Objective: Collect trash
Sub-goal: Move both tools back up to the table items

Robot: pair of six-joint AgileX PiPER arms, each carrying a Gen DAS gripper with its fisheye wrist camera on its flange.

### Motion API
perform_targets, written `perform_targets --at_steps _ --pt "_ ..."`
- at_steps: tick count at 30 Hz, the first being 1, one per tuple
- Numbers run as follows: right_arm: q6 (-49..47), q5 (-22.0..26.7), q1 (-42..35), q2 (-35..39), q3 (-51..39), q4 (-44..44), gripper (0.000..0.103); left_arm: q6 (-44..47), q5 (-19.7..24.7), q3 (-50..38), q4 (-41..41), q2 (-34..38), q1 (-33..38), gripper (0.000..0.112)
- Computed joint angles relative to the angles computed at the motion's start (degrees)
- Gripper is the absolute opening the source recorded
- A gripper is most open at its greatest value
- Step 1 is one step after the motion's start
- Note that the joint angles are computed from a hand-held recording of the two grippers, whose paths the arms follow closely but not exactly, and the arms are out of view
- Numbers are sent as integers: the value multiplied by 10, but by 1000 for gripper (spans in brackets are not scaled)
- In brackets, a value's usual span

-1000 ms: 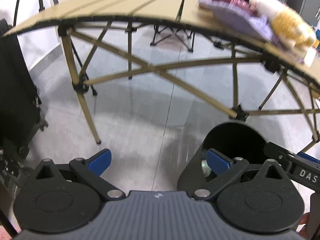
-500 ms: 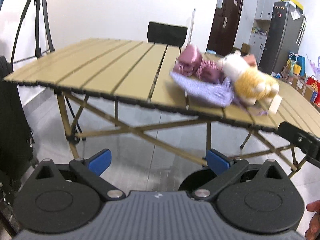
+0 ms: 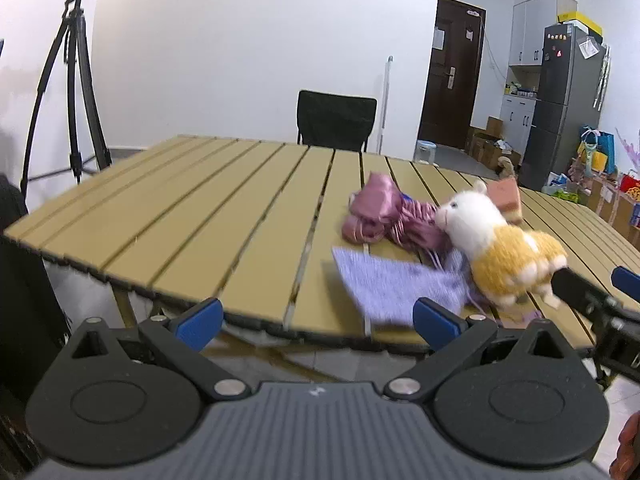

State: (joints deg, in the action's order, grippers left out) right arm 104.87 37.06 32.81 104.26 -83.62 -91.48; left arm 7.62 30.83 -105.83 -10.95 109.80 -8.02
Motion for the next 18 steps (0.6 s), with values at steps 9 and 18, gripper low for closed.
perform_targets --at_steps 9,18 --pt "-40 -62 -45 63 -78 21 103 -50 64 -177 45 100 -9 103" --pt "-82 -83 -70 119 -155 65 103 -86 123 -307 89 184 -25 103"
